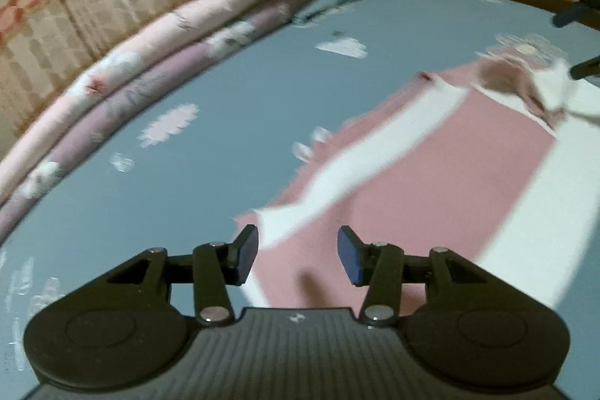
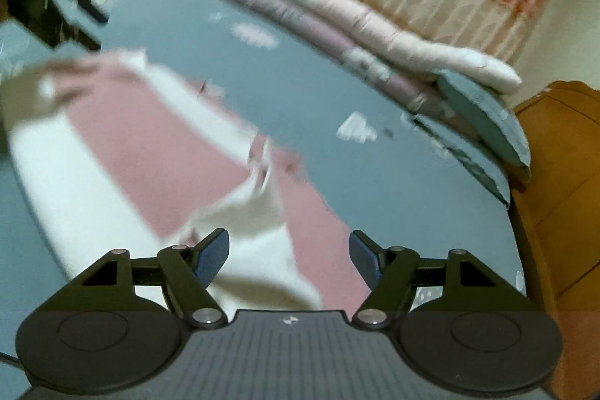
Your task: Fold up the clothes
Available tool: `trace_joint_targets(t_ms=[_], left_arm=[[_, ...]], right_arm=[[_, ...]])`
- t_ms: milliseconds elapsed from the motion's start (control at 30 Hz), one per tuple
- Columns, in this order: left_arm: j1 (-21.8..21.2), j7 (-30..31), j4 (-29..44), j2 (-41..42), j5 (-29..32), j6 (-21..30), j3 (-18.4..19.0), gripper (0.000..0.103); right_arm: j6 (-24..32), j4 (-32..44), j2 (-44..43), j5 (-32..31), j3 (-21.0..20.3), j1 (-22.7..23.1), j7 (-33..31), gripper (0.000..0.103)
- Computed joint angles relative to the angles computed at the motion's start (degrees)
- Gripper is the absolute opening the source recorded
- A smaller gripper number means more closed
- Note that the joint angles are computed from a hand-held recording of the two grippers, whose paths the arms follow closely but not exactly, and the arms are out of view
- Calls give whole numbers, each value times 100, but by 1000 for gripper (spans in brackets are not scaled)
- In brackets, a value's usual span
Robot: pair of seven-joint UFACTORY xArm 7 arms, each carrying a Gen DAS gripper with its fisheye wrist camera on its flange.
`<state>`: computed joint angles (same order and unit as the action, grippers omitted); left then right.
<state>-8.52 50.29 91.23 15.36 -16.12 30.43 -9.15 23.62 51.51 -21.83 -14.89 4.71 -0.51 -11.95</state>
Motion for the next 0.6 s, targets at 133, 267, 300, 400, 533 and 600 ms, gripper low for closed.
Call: trace_joint_targets(t_ms=[133, 267, 300, 400, 533, 600], left_arm=[[-29, 119, -142, -8, -57, 119, -54, 48], [-93, 16, -135, 61, 10, 137, -30, 48], [-100, -6, -130, 78, 19, 118, -28, 48], [-107, -85, -123, 110, 51, 86, -19, 49], [-119, -154, -205, 88, 180, -21, 13, 51], [-123, -187, -235, 83, 250, -54, 26, 51]], right_arm=[[287, -20, 188, -429, 179, -151, 8, 75], [44, 66, 453, -931, 252, -320, 413, 75], [-32, 133, 520, -905, 203, -323, 507, 75], [-290, 325, 734, -1188, 224, -538, 1089, 75], [-358, 644, 1127, -2132, 306, -914, 2372, 75], [-339, 716, 1235, -2151, 152, -882, 2746, 73]])
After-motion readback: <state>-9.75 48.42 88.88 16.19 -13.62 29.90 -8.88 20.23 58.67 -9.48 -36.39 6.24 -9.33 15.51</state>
